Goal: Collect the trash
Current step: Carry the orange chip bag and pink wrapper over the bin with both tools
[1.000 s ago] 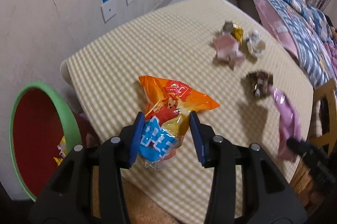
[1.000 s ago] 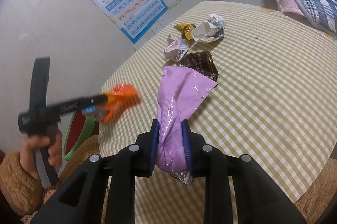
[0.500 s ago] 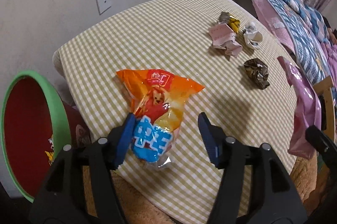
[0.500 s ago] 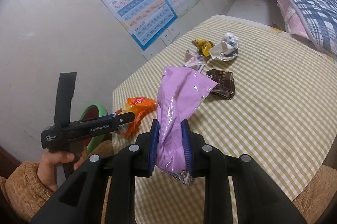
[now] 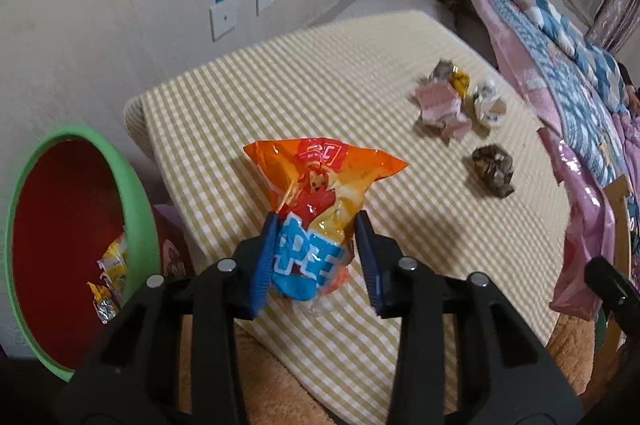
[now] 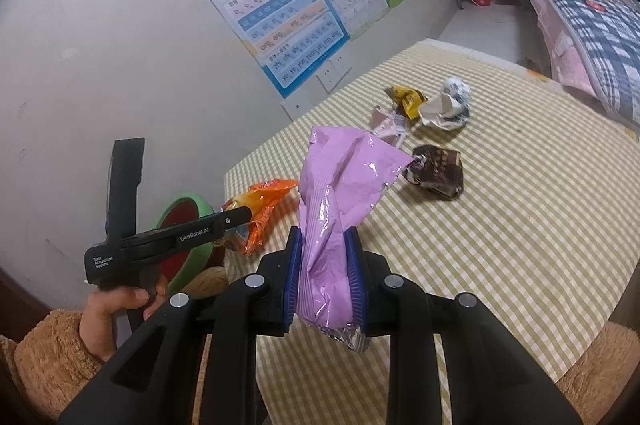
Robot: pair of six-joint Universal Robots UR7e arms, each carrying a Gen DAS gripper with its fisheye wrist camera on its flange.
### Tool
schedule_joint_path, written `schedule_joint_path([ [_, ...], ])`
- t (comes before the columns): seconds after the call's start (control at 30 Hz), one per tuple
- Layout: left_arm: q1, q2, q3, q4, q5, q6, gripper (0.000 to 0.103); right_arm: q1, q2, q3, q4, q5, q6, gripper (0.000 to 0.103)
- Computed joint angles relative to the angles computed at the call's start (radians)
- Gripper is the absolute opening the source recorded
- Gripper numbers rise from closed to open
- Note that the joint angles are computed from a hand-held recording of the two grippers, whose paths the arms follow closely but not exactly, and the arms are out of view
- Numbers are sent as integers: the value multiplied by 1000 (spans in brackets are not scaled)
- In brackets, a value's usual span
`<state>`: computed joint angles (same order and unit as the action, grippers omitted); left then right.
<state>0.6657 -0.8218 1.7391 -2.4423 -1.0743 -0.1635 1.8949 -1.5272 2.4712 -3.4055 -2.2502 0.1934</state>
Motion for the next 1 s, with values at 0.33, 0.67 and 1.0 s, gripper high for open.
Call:
schedule_joint_path([
  [0.33,-23,-72,55,-154,81,81,37,39,76,-124,88,-3,-19,23],
  [0.67,20,-144,96,-157,147,70,37,43,178,-217,188,33,-42,23],
  [1.0,45,-206,135,-154,216,66,37,54,275,-296,245,68,-95,24],
])
